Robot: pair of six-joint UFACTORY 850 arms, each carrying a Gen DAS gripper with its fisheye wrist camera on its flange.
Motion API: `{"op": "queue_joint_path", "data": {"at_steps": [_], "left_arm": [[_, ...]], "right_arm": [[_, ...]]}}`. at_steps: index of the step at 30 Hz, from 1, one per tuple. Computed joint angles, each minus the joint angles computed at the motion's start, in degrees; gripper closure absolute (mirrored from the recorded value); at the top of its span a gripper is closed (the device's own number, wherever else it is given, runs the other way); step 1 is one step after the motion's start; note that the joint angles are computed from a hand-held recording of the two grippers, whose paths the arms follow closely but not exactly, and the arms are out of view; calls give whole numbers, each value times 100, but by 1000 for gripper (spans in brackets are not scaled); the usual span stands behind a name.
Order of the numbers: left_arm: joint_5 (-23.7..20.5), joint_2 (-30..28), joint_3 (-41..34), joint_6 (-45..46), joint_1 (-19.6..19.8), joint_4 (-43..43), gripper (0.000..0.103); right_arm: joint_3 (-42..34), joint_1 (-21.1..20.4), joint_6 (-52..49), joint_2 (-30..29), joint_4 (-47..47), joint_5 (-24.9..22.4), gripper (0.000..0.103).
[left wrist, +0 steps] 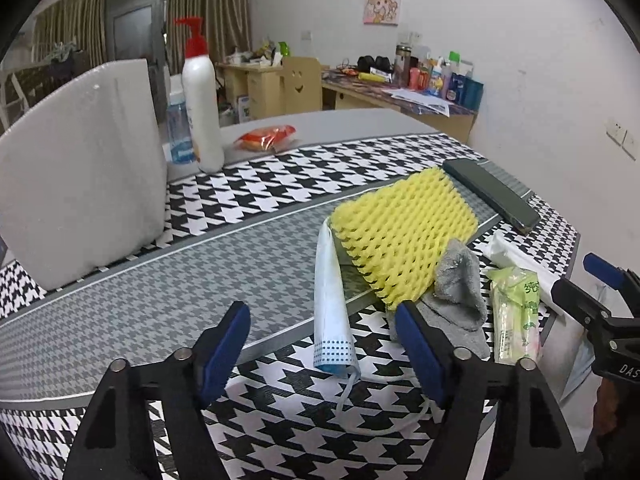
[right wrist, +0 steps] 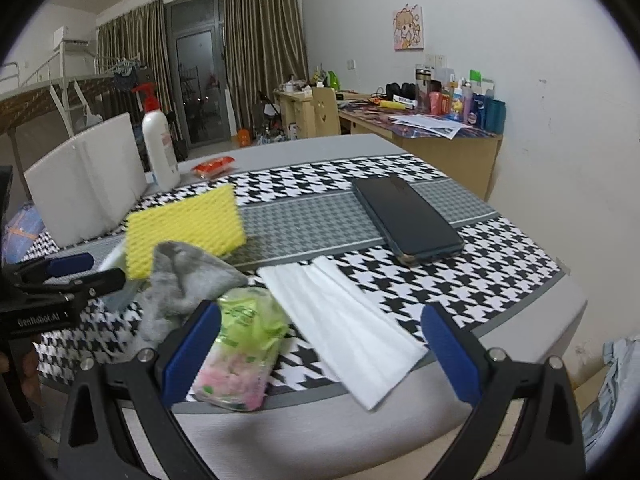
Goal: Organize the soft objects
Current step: 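Close the left tool on the blue-white face mask while the right tool grasps the white tissue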
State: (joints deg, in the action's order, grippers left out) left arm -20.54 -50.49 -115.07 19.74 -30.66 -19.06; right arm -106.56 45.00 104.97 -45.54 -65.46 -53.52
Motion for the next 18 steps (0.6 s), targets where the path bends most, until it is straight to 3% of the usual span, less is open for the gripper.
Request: {"op": "queue_joint_path", "data": {"at_steps": [5, 7, 13, 18], "left_arm": [[-262, -176, -266, -123, -12, 108, 39], [-405, -264, -392, -132, -2, 53, 50], [-618, -392, -577, -215, 11, 79, 65], [-766, -481, -729, -118, 9, 4, 81]], "right_arm": [[156, -71, -24, 71, 111, 57, 1], [156, -94, -154, 58, 214, 33, 1], [234, -136, -477, 68, 421, 23, 2], [335, -180, -636, 105, 514, 258, 18]]}}
